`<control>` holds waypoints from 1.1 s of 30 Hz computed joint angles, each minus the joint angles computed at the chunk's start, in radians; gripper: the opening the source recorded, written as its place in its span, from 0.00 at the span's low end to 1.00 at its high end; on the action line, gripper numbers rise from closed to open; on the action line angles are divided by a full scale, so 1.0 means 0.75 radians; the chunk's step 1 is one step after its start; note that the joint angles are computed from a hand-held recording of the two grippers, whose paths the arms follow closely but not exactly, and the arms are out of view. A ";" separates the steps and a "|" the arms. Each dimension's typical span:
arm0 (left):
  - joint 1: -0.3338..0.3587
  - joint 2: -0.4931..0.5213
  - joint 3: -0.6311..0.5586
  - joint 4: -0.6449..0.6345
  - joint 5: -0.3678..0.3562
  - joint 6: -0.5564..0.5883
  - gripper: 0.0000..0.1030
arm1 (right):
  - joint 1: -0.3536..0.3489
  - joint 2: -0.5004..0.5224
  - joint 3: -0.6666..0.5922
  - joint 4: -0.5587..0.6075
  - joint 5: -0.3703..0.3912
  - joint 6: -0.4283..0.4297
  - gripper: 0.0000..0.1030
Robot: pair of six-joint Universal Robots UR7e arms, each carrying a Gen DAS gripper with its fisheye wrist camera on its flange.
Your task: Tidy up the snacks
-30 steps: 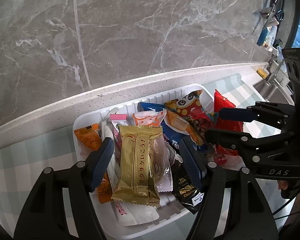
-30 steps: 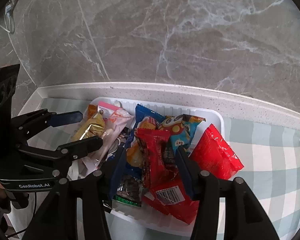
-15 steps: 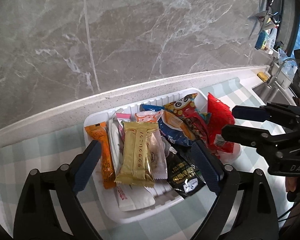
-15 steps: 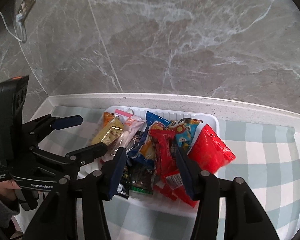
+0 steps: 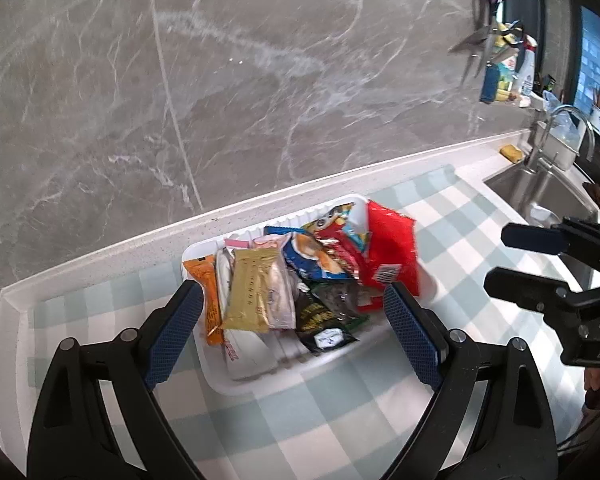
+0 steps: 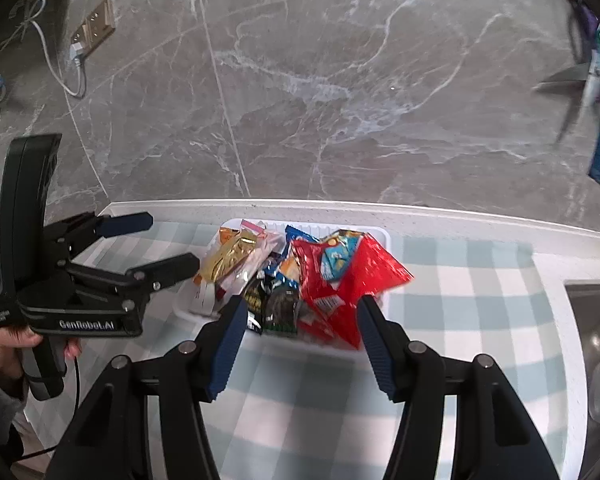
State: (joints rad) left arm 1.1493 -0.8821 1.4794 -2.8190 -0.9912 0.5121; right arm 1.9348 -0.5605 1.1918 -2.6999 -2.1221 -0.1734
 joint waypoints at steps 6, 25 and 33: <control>-0.074 -0.086 0.162 -0.069 0.040 0.003 0.89 | 0.028 -0.123 0.198 -0.113 -0.027 0.029 0.59; -0.254 -0.253 0.467 -0.198 0.134 -0.018 0.89 | 0.065 -0.349 0.515 -0.255 -0.024 0.112 0.61; -0.307 -0.293 0.542 -0.228 0.165 -0.044 0.89 | 0.075 -0.403 0.582 -0.294 -0.015 0.115 0.62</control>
